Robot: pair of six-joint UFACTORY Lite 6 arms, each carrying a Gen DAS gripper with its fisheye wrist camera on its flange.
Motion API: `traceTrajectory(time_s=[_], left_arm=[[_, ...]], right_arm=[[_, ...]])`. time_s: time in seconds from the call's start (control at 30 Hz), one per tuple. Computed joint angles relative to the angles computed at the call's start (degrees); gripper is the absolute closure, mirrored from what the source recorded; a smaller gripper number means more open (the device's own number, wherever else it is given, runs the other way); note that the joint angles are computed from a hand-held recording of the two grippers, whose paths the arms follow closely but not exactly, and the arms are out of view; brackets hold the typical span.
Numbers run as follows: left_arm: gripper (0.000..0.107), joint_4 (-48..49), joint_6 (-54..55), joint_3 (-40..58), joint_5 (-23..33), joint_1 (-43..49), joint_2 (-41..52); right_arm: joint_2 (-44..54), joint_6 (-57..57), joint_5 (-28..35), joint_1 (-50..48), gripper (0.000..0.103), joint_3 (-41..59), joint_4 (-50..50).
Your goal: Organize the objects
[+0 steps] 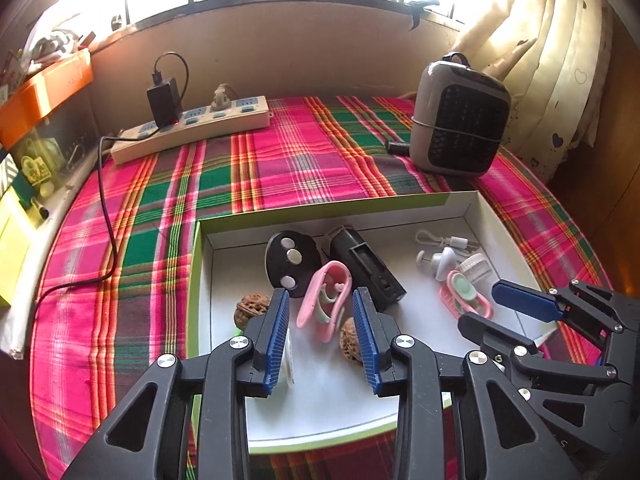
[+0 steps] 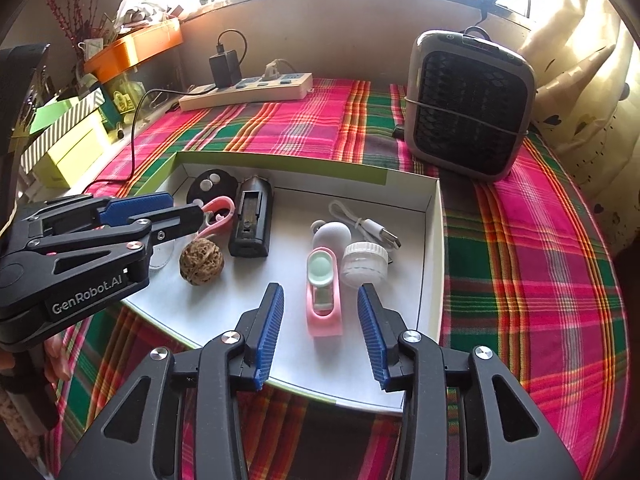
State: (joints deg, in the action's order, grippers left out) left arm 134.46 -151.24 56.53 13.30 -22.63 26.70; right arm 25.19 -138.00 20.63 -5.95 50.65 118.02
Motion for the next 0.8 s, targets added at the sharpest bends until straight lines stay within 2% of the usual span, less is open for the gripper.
traceTrajectory(time_s=[0.33,0.5,0.6,0.8], left_arm=[[0.076,-3.6,0.4,-7.9,4.5,-3.5,-7.0],[0.075,-11.0,5.1,-11.8,8.3,-6.7,-10.3],[0.075,-10.2,2.3,-14.9,9.0,-7.9,-13.0],[0.075,-17.4,5.1,-20.3,14.2,-13.0,-17.3]], right_arm=[[-4.1,-3.0,1.4,-0.3,0.062,-4.4,3.4],[-7.1,-4.3,2.7,-1.0,0.058,-7.6,4.7],[-9.8,-6.4,3.5,-1.3,0.058,-10.5,6.5],[-14.6,-8.4,4.7,-2.1,0.057,-15.5,8.3]])
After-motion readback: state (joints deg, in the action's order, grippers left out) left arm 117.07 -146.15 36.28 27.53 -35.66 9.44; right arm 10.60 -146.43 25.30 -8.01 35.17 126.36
